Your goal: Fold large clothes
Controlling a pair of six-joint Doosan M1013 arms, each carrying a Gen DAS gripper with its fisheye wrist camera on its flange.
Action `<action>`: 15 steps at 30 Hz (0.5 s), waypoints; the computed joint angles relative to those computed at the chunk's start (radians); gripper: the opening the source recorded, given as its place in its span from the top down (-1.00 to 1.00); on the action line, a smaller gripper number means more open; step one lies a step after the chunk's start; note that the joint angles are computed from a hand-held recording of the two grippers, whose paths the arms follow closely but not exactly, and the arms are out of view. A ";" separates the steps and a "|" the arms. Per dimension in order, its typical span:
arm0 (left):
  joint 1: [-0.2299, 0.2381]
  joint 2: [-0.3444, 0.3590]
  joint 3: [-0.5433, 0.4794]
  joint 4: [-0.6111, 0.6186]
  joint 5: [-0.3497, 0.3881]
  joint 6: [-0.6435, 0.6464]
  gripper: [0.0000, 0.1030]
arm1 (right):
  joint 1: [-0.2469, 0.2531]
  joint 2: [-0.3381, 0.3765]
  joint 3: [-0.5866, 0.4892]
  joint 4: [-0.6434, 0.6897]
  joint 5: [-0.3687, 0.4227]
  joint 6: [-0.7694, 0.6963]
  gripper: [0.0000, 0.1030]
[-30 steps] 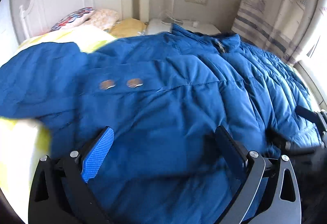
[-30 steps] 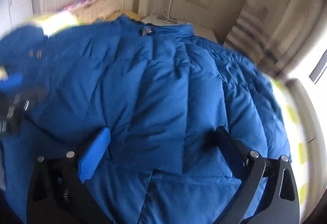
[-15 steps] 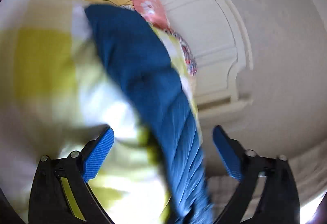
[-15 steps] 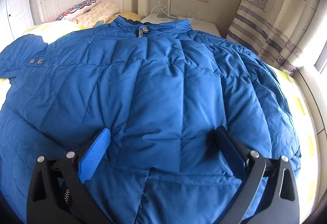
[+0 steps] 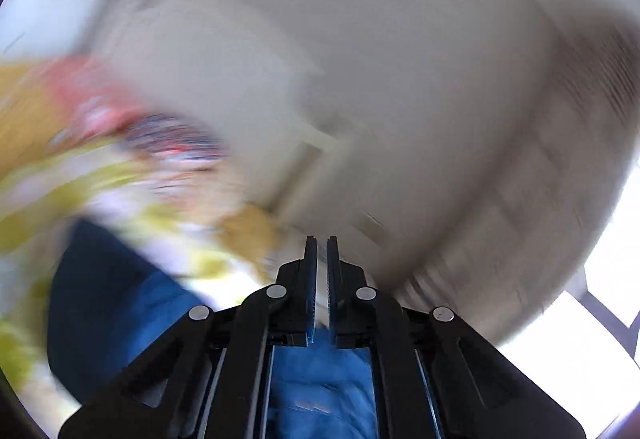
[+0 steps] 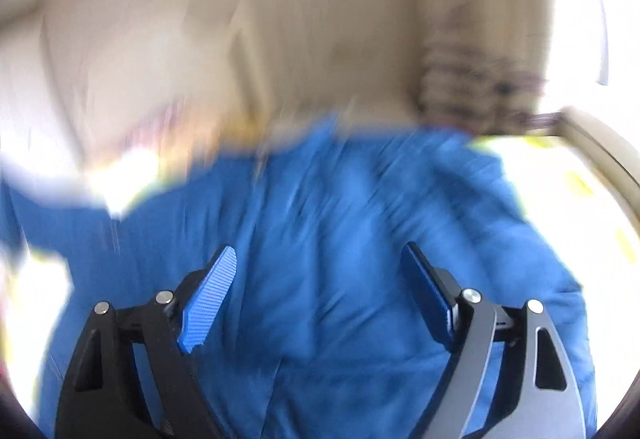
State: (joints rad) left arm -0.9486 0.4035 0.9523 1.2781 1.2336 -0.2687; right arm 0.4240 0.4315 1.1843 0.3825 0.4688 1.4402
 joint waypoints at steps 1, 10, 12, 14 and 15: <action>0.000 0.058 -0.096 -0.043 -0.043 0.126 0.94 | -0.011 -0.018 0.032 0.033 -0.077 0.020 -0.67; 0.041 0.249 -0.286 -0.426 -0.115 0.201 0.92 | -0.064 -0.015 0.043 0.111 -0.061 0.102 -0.74; 0.028 0.267 -0.296 -0.487 -0.071 0.313 0.92 | -0.053 -0.006 0.023 0.058 -0.035 0.107 -0.74; 0.018 0.286 -0.323 -0.534 -0.017 0.442 0.93 | -0.046 -0.002 0.014 0.024 -0.029 0.119 -0.74; 0.006 0.279 -0.308 -0.521 -0.006 0.452 0.92 | -0.045 -0.001 0.011 0.024 -0.025 0.113 -0.74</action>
